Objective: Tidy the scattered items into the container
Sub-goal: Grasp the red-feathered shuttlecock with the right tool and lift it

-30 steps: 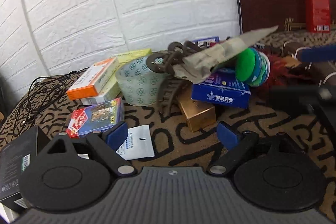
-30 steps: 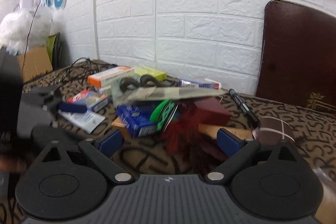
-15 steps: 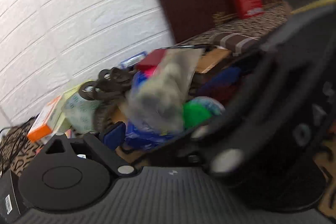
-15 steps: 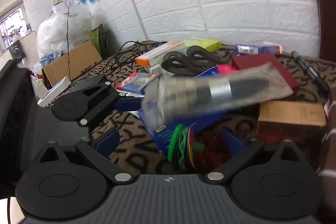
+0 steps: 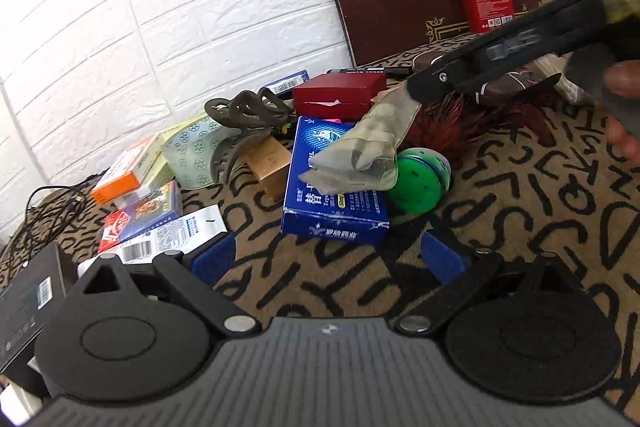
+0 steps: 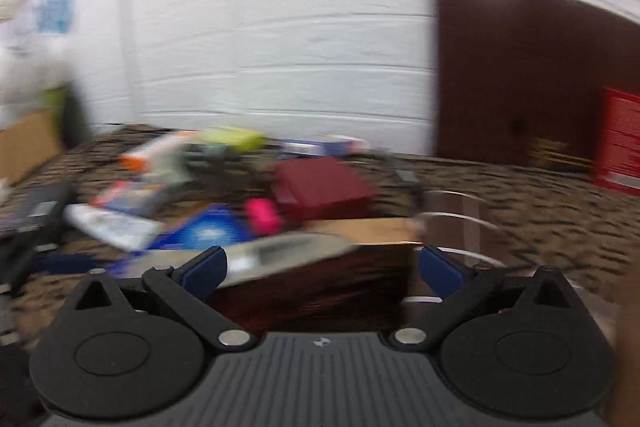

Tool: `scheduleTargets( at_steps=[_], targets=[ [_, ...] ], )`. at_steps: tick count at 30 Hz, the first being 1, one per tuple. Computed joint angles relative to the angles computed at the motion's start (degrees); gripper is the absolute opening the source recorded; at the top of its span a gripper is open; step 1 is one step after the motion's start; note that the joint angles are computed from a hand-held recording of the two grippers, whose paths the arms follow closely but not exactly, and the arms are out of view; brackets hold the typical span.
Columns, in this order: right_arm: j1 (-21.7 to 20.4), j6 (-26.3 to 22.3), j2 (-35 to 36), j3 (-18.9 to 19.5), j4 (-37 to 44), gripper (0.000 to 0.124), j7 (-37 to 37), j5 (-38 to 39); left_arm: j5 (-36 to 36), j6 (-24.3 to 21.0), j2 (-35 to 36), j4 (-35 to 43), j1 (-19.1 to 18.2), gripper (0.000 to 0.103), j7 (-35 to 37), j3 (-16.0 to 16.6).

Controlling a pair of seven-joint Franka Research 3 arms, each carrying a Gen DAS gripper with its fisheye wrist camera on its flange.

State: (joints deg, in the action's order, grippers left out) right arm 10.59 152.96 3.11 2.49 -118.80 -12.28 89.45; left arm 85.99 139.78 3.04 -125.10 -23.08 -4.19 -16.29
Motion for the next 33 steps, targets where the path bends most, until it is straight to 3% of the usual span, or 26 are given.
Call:
scheduleTargets(
  at_steps=[2, 4, 6, 8, 10, 16, 19, 20, 22, 28, 33],
  targets=[
    [1.16, 6.66, 1.75, 0.89, 0.93, 0.103, -2.55, 1.11, -0.84, -1.27, 0.32, 0.35, -0.37, 0.102, 0.59, -0.27],
    [2.18, 10.68, 2.41, 1.81, 0.87, 0.103, -11.67, 3.75, -1.57, -2.31, 0.51, 0.74, -0.68, 0.102, 1.21, -0.34],
    [1.67, 5.32, 0.83, 1.32, -1.38, 0.103, -11.33, -1.48, -1.82, -3.08, 0.65, 0.93, -0.95, 0.102, 1.39, -0.37],
    [0.92, -0.35, -0.75, 0.50, -3.06, 0.103, -4.90, -8.11, -1.71, -2.98, 0.57, 0.79, -0.91, 0.102, 1.67, -0.19],
    [0.37, -3.04, -1.88, -0.21, -4.06, 0.103, 0.51, -11.58, -2.05, -3.03, -0.24, -0.03, -1.08, 0.102, 1.56, -0.36],
    [-0.82, -9.49, -7.48, -2.46, -9.48, 0.103, 7.06, -16.17, -1.94, -1.78, -2.83, -3.02, -1.23, 0.102, 0.55, -1.26],
    [-2.77, -23.49, -7.72, -5.06, -8.22, 0.103, 15.15, -23.54, -2.31, -1.75, -4.73, -5.20, -1.38, 0.102, 0.28, -2.02],
    [-3.16, -24.75, -8.36, -5.35, -8.74, 0.103, 14.80, -23.46, -2.29, -1.56, -5.38, -5.90, -1.35, 0.102, 0.14, -2.22],
    [-3.40, -23.38, -9.64, -5.49, -10.21, 0.103, 14.03, -21.36, -2.36, -1.54, -6.13, -6.73, -1.27, 0.102, 0.17, -2.65],
    [-4.45, -28.34, -8.22, -5.85, -9.55, 0.103, 17.69, -21.12, 1.56, -0.92, -5.52, -6.18, -1.12, 0.102, -1.69, -3.15],
    [-4.07, -22.36, -11.14, -5.93, -13.08, 0.103, 16.92, -15.65, 10.05, 6.37, -4.41, -4.52, -0.86, 0.102, -5.39, -2.70]
  ],
)
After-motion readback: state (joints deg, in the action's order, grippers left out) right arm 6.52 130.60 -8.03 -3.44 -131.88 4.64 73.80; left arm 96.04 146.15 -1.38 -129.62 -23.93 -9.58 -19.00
